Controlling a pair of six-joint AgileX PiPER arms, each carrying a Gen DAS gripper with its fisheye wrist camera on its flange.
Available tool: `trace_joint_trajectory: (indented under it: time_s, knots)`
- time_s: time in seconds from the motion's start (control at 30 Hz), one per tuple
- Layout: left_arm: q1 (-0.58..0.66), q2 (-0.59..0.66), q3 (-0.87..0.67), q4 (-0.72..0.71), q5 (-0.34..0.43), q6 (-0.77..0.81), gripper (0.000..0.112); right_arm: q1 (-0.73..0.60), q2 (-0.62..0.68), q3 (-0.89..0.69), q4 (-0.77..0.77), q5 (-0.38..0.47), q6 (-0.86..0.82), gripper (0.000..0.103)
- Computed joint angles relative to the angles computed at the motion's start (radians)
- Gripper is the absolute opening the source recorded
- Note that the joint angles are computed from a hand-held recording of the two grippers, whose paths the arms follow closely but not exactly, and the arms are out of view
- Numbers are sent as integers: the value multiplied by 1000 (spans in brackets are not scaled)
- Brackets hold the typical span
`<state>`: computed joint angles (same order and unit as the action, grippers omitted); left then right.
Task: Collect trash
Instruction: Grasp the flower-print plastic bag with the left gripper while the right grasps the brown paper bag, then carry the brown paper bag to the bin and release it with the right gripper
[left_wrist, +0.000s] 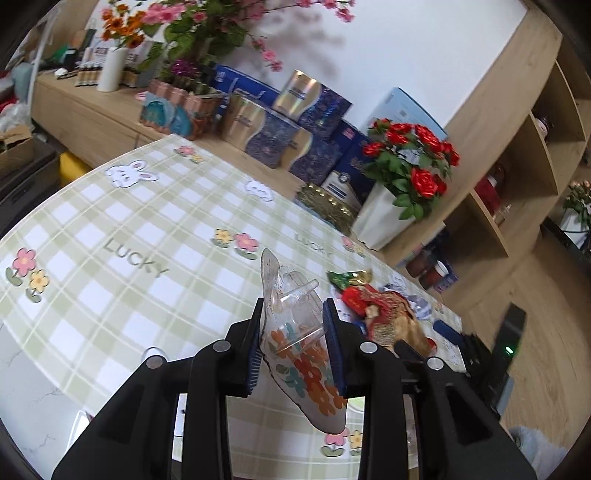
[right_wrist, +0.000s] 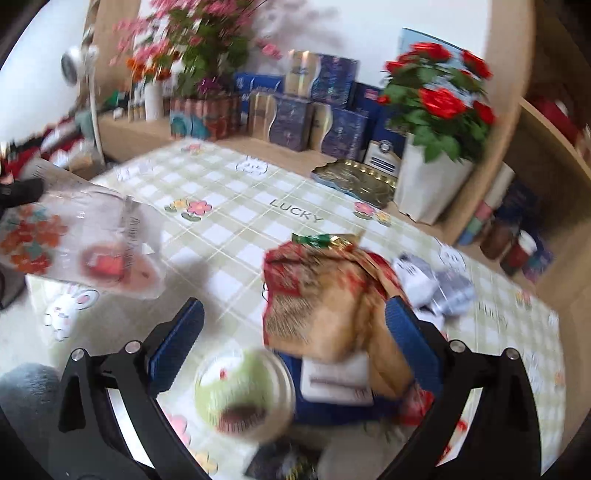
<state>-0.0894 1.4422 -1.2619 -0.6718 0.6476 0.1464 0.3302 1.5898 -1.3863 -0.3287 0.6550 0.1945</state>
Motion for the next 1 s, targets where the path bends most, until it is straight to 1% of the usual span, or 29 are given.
trace_joint_trajectory:
  time_s: [0.03,0.1,0.17,0.23,0.27,0.3,0.33,0.37,0.43,0.53,0.6,0.63,0.73,0.8,0.87,0.93,1.0]
  knots:
    - [14,-4,11,-11,0,9,30,24,61,-65,-56,40,31,97]
    - [35,-10,28,-29,1,26,30,49,132,-136,-141,90,81,97]
    - [63,-19,51,-65,6,61,30,73,233,-253,-233,190,122,97]
    - [79,-25,65,-88,11,83,30,71,317,-356,-245,272,108,97]
    - [87,-27,74,-102,14,97,30,60,343,-386,-222,295,85,97]
    - [88,-30,80,-110,14,104,30,48,376,-431,-188,334,46,97]
    - [92,-32,85,-122,17,114,30,45,408,-474,-185,374,26,96]
    - [97,-34,91,-139,23,129,30,45,425,-494,-201,397,18,79]
    - [101,-41,100,-158,25,145,30,33,417,-497,-174,399,-12,77]
    - [104,-51,111,-181,28,164,30,12,326,-397,-124,308,4,74]
    - [100,-57,115,-189,29,167,30,2,237,-284,-111,220,26,73]
    - [97,-62,117,-188,30,167,30,1,210,-251,-114,191,36,73]
    - [91,-84,130,-197,36,181,30,0,86,-107,-136,85,106,73]
    - [83,-103,139,-188,41,178,30,-17,-20,-1,-89,-6,124,73]
    - [77,-122,147,-180,55,171,30,-29,-106,73,-35,-54,129,73]
    - [71,-136,151,-171,67,164,30,-52,-196,140,68,-83,103,73]
    - [59,-160,157,-153,81,151,30,-61,-279,201,128,-91,102,73]
